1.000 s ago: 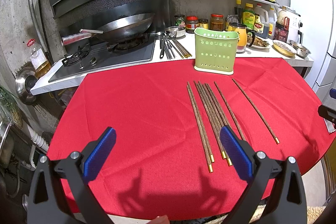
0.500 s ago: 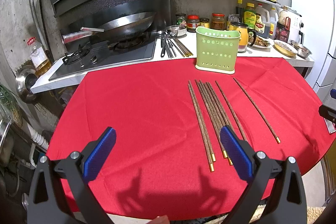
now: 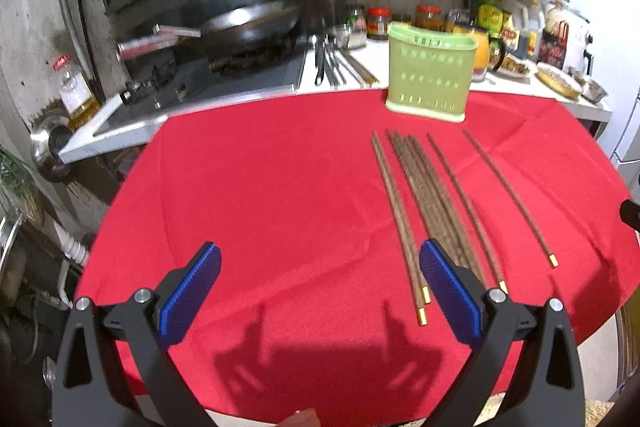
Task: Organize utensils
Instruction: 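Lower the right tool onto a single chopstick and close around it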
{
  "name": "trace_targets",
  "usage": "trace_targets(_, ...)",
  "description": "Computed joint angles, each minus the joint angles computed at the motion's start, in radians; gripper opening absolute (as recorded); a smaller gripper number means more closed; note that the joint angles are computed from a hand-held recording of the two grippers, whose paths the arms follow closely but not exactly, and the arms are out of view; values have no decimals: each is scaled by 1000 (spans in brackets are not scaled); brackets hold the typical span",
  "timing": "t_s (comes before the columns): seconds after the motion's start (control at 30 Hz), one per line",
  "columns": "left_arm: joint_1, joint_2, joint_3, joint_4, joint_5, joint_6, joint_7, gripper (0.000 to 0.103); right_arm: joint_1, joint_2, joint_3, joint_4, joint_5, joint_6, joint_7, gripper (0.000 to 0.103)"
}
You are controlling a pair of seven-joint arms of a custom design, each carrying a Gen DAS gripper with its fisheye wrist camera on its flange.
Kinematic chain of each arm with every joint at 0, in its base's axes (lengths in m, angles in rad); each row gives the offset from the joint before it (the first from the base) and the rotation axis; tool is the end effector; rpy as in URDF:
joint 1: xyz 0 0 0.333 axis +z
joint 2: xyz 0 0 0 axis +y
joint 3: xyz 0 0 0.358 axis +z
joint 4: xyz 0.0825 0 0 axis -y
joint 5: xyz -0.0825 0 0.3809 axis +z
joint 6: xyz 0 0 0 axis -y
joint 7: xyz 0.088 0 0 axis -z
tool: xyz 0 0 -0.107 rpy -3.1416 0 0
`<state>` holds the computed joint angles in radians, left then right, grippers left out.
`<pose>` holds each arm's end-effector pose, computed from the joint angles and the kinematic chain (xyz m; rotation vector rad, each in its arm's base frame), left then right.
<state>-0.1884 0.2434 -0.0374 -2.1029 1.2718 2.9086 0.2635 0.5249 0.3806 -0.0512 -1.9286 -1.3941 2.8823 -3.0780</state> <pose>0.5696 -0.1895 0.3791 -1.6691 1.8325 -0.5860 0.5482 0.3480 0.3613 -1.8344 1.6061 -0.7224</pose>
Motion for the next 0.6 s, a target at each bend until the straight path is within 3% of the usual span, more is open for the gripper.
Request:
trace_targets(0.17,4,87,-6,36,-149,23,180,97,8,69,-20,53,17,51,-23,97)
trace_targets(0.4,20,175,-27,80,-380,55,407,97,-11,133,-15,85,234,100,-219,97)
trace_targets(0.6,-22,229,-1,139,-508,7,521,97,33,152,-71,100,328,98,-281,97)
